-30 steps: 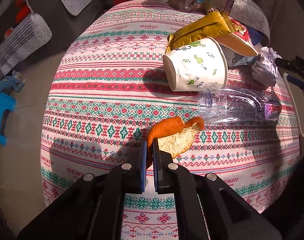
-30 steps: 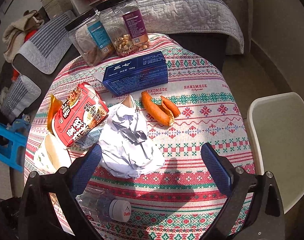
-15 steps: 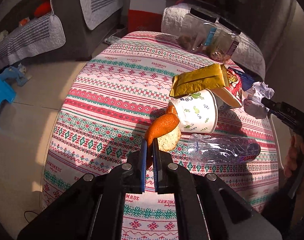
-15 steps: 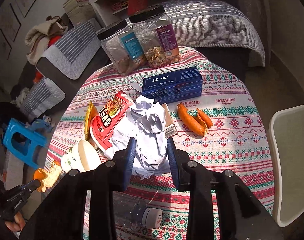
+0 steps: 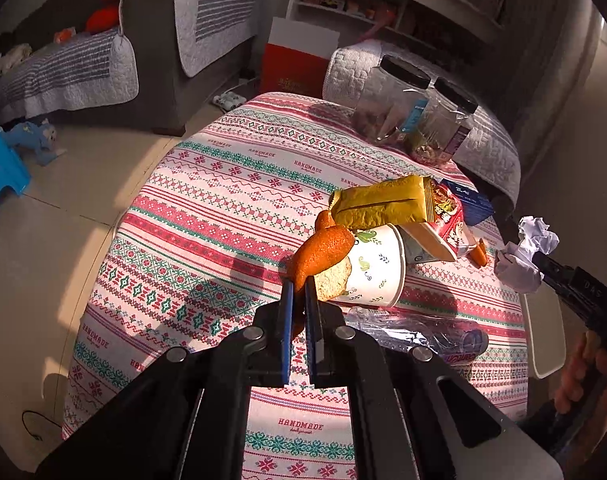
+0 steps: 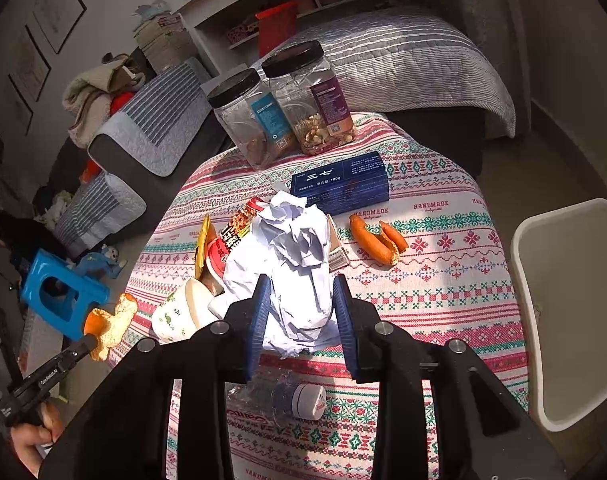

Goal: Collect trash
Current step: 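Grasp the crumpled white paper with the right tool, then carry the paper to the bin and release it while the left tool drops the peel in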

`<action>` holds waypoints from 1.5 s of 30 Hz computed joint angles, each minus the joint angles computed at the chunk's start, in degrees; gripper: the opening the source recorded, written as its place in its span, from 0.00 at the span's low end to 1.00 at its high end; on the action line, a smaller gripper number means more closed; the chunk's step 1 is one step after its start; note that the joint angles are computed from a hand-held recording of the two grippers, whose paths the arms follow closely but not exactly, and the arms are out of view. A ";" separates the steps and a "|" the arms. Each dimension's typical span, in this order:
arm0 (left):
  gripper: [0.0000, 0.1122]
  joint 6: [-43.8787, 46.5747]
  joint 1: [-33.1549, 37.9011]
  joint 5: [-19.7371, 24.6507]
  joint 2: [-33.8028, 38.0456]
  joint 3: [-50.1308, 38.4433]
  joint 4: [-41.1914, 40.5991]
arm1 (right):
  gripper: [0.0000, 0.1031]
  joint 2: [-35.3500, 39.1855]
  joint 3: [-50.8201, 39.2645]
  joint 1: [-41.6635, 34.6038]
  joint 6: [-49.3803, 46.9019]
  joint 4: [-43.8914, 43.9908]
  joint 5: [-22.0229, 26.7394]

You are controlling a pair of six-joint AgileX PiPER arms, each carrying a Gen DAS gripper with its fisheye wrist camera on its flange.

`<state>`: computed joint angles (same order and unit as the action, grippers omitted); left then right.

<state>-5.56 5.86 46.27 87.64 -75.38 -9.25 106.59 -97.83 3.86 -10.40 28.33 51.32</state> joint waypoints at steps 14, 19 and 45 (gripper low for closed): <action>0.05 -5.67 -12.23 1.02 1.60 -4.83 -1.67 | 0.30 -4.02 4.57 -6.20 -1.56 4.57 2.23; 0.05 -6.70 -15.85 0.96 3.24 -6.38 -3.26 | 0.31 -5.11 5.60 -9.43 -2.01 6.24 3.69; 0.05 -16.74 -39.90 8.46 28.28 -38.47 1.50 | 0.31 3.00 1.06 -37.61 3.23 22.70 14.44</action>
